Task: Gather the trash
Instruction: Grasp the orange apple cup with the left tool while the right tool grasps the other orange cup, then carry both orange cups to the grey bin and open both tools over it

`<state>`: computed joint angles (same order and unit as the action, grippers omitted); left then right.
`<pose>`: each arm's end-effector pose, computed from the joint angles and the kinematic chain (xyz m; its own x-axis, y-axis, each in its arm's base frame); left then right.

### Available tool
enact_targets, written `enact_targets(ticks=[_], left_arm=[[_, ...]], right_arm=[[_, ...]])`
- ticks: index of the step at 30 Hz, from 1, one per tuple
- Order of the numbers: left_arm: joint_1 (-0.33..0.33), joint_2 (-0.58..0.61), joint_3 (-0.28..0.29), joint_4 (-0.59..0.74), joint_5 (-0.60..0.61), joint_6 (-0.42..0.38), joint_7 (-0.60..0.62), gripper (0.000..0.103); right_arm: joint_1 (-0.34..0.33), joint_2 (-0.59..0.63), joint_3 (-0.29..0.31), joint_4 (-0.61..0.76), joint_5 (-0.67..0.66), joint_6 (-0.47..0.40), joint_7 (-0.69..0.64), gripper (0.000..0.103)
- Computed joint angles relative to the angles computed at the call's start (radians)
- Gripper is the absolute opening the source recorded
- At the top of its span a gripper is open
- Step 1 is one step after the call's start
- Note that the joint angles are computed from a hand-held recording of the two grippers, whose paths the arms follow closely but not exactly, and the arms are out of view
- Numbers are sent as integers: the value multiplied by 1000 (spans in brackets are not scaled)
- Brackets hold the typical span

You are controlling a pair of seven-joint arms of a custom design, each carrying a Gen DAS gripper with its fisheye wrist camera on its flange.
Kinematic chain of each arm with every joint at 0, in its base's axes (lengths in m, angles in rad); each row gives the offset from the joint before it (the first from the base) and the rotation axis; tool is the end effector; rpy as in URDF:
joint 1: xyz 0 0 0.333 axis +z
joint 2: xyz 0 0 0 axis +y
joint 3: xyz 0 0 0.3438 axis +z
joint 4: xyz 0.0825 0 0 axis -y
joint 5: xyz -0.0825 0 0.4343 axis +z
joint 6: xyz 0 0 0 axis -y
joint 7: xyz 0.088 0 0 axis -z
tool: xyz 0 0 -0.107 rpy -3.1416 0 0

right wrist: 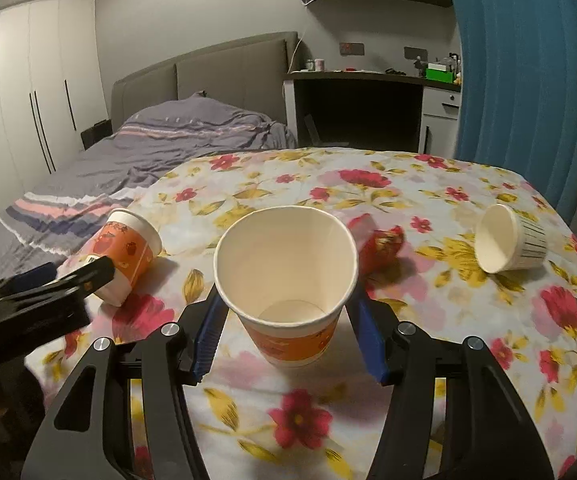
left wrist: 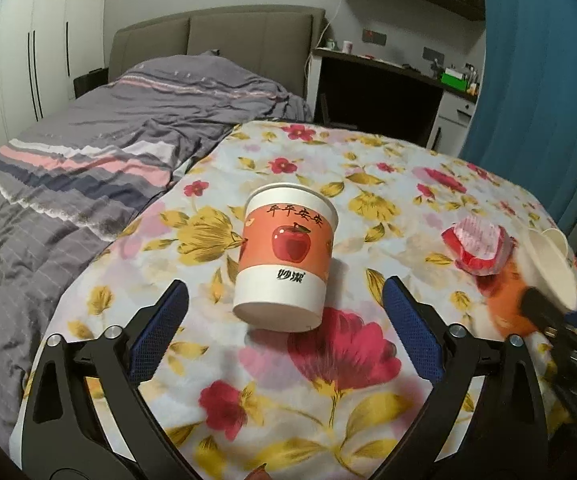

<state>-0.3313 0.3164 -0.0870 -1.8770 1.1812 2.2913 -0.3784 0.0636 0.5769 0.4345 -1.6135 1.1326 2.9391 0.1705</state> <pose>0.6425 -0.2589 0.3614 0.6551 -0.7521 0.0721 -0.4434 -0.4599 -0.7693 0.7290 0.2646 0.3615 0.6752 -0.7288 -0.1134 -0.4682 -0.3048 -0.8294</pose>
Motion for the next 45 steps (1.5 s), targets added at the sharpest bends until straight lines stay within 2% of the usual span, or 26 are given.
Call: enact_targets(ticks=[6,12,14,18,26,35,40,45], left_arm=[[14,35,7,35,-50,35,62,87],[26,61,20,49,-122,90,130,72],[27,60,28,42,-134,117,134,65],[23,63,39,41,-141,143,141,56],[-1,57,52,40,-115,124,125,54],[-55,26,12,64,1,62,86,54],[-102,66,-12,157,33,33,117,54],[-167,151,-9,301,45,21,182,54]], right_arm=[[-40,-32,13,-29,86,-24,-73,58],[-12,-56,-41,-39,164,-58,-122,58],[-2,-62,-59,-41,183,-68,-135,58],[16,-75,-93,-51,209,-87,-146,58],[35,-102,-134,-71,257,-118,-178,58],[24,-147,-187,-102,326,-176,-223,58],[4,-193,-229,-136,399,-222,-273,58],[-18,-239,-286,-176,455,-260,-317,58]])
